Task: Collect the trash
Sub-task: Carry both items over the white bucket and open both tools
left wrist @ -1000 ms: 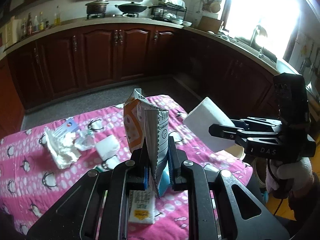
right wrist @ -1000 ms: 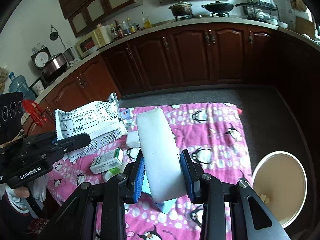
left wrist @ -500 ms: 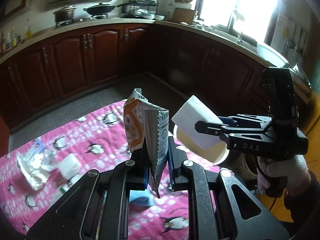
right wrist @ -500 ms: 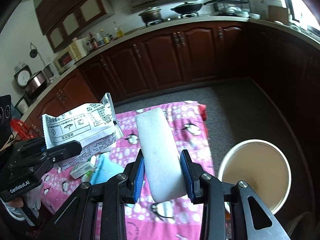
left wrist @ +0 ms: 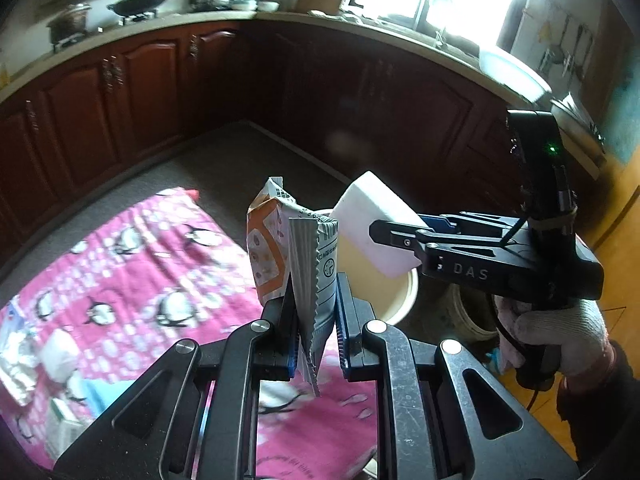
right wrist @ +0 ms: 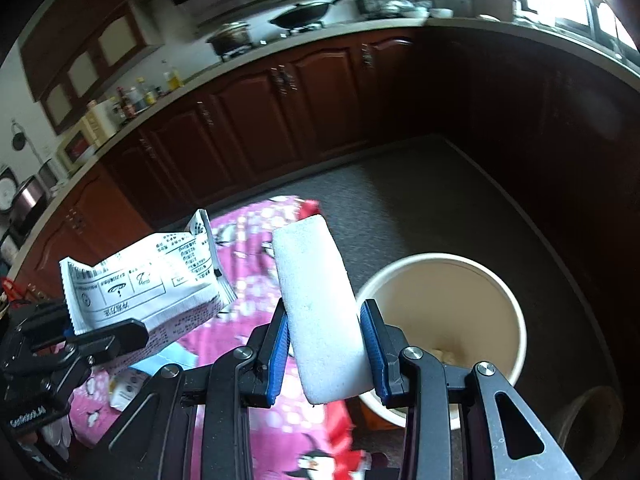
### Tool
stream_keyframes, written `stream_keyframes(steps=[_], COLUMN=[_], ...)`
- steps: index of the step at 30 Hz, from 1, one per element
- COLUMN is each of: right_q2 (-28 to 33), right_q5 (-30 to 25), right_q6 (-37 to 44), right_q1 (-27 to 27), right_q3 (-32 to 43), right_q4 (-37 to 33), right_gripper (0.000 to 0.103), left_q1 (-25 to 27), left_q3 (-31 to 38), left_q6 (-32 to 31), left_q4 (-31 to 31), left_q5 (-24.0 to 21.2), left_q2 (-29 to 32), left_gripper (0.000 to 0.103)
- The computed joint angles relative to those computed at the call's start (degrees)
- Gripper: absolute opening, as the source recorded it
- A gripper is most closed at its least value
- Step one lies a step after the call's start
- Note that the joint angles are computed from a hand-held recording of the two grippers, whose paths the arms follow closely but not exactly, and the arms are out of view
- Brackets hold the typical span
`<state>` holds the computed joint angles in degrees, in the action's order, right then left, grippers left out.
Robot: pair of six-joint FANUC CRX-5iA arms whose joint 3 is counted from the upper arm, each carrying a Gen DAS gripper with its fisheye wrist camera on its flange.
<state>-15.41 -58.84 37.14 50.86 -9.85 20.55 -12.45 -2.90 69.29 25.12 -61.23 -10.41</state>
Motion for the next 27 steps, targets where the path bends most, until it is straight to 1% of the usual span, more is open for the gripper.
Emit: stream_keyframes(steps=[6, 13, 15, 22, 27], right_q2=[-1.3, -2.1, -1.8, 0.0, 1.0], right_q5=[-2.4, -2.8, -3.0, -2.5, -2.5], right_q6=[-1.0, -0.5, -0.9, -0.3, -0.7], right_q1=[-3.2, -7.1, -7.3, -9.1, -9.7], right_q3=[-2.9, -5.3, -5.4, -5.5, -5.7], right_q4=[-1.6, -5.3, -5.5, -6.6, -6.3], right_gripper=[0.033, 0.033, 0.033, 0.033, 0.034], left_q1=[-3.9, -6.8, -7.5, -8.7, -8.9], left_q3=[2.0, 3.3, 4.0, 5.4, 5.2], left_q6=[2.2, 3.8, 4.6, 6.7, 7.4], left_q4=[-0.2, -0.5, -1.0, -1.8, -2.0], left_q5=[0.3, 0.7, 1.0, 1.2, 1.5], left_q2=[5.1, 9.3, 10.5, 13.6, 14.7], left_gripper=[0.013, 0.013, 0.013, 0.013, 0.013])
